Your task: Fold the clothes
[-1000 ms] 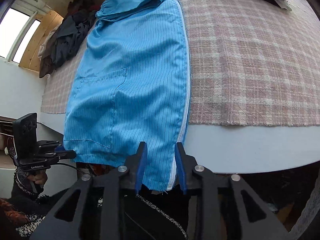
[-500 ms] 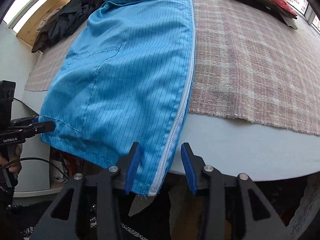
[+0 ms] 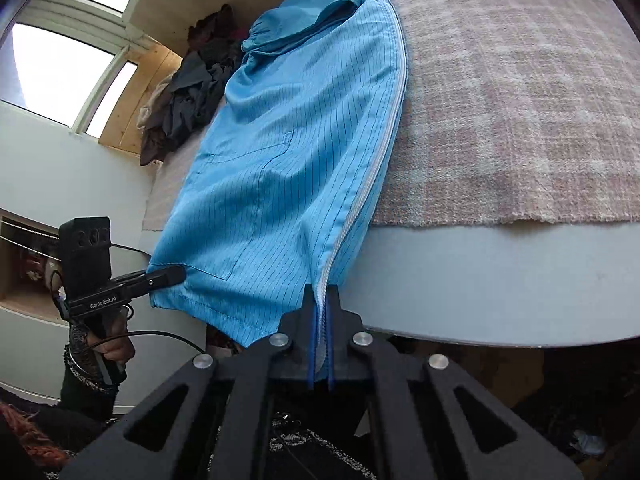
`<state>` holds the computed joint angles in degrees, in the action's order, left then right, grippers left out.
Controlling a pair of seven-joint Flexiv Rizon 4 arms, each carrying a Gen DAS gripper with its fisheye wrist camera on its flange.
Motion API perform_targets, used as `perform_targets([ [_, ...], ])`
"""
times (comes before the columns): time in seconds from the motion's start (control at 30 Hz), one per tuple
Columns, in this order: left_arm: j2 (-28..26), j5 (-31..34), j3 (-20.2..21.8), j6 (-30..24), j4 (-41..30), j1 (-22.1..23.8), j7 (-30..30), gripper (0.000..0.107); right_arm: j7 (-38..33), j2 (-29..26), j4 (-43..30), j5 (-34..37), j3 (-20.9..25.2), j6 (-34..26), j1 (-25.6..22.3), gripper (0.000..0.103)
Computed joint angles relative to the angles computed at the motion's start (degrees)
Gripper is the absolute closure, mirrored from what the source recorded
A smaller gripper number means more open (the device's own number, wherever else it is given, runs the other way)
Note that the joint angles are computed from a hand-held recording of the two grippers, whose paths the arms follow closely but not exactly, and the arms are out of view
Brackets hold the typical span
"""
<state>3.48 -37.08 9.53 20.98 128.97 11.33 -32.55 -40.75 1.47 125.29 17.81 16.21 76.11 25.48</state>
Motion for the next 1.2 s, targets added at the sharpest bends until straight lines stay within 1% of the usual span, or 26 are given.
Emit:
perform_targets([
  [0.03, -0.04, -0.55, 0.45, -2.13, -0.96, 0.51, -0.16, 0.1, -0.38, 0.59, -0.33, 1.1, -0.05, 0.77, -0.05, 0.1],
  [0.13, -0.29, -2.05, 1.03, -7.53, -4.21, 1.74, -0.43, 0.1, -1.12, 1.22, -2.3, 1.15, -0.95, 1.92, -0.37, 0.1],
  [0.23, -2.16, -2.97, 0.36, -10.98, -8.94, 2.34, 0.13, 0.1, -3.11, 0.83, -5.4, 3.47, -2.23, 3.54, -0.87, 0.1],
  [0.33, -5.92, -4.03, -0.95, -13.1, -14.86, 2.84, 0.34, 0.1, -6.42, -2.45, -10.7, 7.04, -3.82, 2.75, -2.16, 0.1],
  [0.4, -9.74, -4.95, -2.82, -13.1, -19.38, 2.52, -0.53, 0.1, -7.43, -6.83, -15.59, 7.15, -4.45, 1.3, -3.96, 0.1],
  [0.5, -17.62, -4.83, -5.33, -13.49, -27.95, 2.99, -2.63, 0.1, -8.16, -12.75, -22.72, 7.67, -4.41, -3.05, -7.81, 0.1],
  [0.53, -20.27, -4.61, -6.21, -13.8, -31.07, 3.23, -3.51, 0.1, -7.39, -14.82, -24.95, 6.92, -4.6, -4.5, -8.76, 0.1],
  [0.57, -23.12, -4.05, -7.15, -14.1, -34.45, 3.39, -4.41, 0.1, -4.83, -16.66, -26.6, 4.6, -5.65, -6.53, -9.24, 0.099],
  [0.6, -26.26, -3.06, -8.16, -14.4, -38.19, 3.42, -5.34, 0.1, -3.69, -18.8, -29.4, 2.93, -6.18, -11.02, -10.5, 0.098],
  [0.63, -29.43, -1.81, -9.04, -14.67, -42.11, 3.32, -6.99, 0.097, -2.24, -20.94, -32.3, 1.22, -6.75, -15.52, -11.55, 0.095],
  [0.67, -32.65, -0.27, -9.72, -14.89, -46.26, 3.02, -9.55, 0.092, -0.12, -22.4, -34.46, -0.24, -7.25, -19.21, -12.21, 0.095],
  [0.7, -35.99, 1.35, -10.38, -15.42, -50.75, 2.73, -12.21, 0.09, 0.02, -23.03, -35.62, -0.07, -6.74, -20.37, -13.24, 0.094],
  [0.77, -40.93, 4.8, -11.07, -16.11, -58.28, 2.21, -16.23, 0.08, 0.26, -24.09, -37.7, 0.25, -6.09, -22.45, -14.85, 0.085],
  [0.8, -42.52, 6.13, -11.39, -16.41, -61.07, 2.24, -17.1, 0.078, 0.27, -23.78, -37.6, -0.13, -5.96, -22.2, -15.11, 0.073],
  [0.83, -43.17, 6.7, -11.87, -16.39, -62.55, 2.71, -16.52, 0.073, 0.28, -23.44, -37.48, -0.33, -5.84, -21.94, -15.39, 0.062],
  [0.87, -43.36, 7.08, -12.23, -15.9, -63.38, 3.22, -15.5, 0.067, 0.41, -23.0, -37.27, 0.05, -5.64, -21.67, -15.85, 0.061],
  [0.9, -43.13, 7.46, -12.35, -15.02, -63.61, 3.67, -14.41, 0.066, 0.36, -22.57, -37.06, 0.8, -5.36, -21.17, -16.41, 0.061],
  [0.93, -42.55, 7.72, -12.33, -13.75, -63.27, 4.09, -13.28, 0.066, -0.13, -22.14, -36.75, 2.64, -4.76, -19.66, -17.22, 0.061],
  [0.97, -41.8, 7.83, -12.26, -12.32, -62.62, 4.46, -12.24, 0.066, 0.24, -21.44, -35.89, 2.78, -4.89, -17.82, -17.14, 0.061],
  [1.0, -40.77, 7.57, -12.27, -10.83, -61.48, 4.84, -11.19, 0.066, 1.01, -20.69, -34.97, 0.01, -5.84, -16.93, -16.07, 0.061],
  [1.03, -39.65, 6.78, -12.6, -10.11, -60.12, 5.44, -9.68, 0.066, 0.96, -20.35, -34.72, -4.32, -6.81, -17.89, -14.77, 0.061],
  [1.1, -36.67, 4.32, -13.47, -11.04, -55.93, 6.73, -5.61, 0.066, -3.39, -21.1, -36.32, -8.94, -6.16, -22.64, -13.7, 0.062],
  [1.13, -35.28, 3.42, -13.67, -11.52, -53.54, 6.73, -3.59, 0.066, -5.65, -21.55, -37.3, -11.18, -5.99, -25.12, -13.01, 0.064],
  [1.17, -33.95, 2.52, -13.76, -12.11, -51.28, 6.65, -1.57, 0.066, -8.8, -22.22, -38.6, -11.9, -5.58, -27.5, -12.54, 0.067],
  [1.2, -32.98, 2.35, -13.51, -11.65, -49.26, 5.92, -0.1, 0.066, -13.73, -23.86, -40.64, -8.88, -3.31, -29.02, -13.65, 0.07],
])
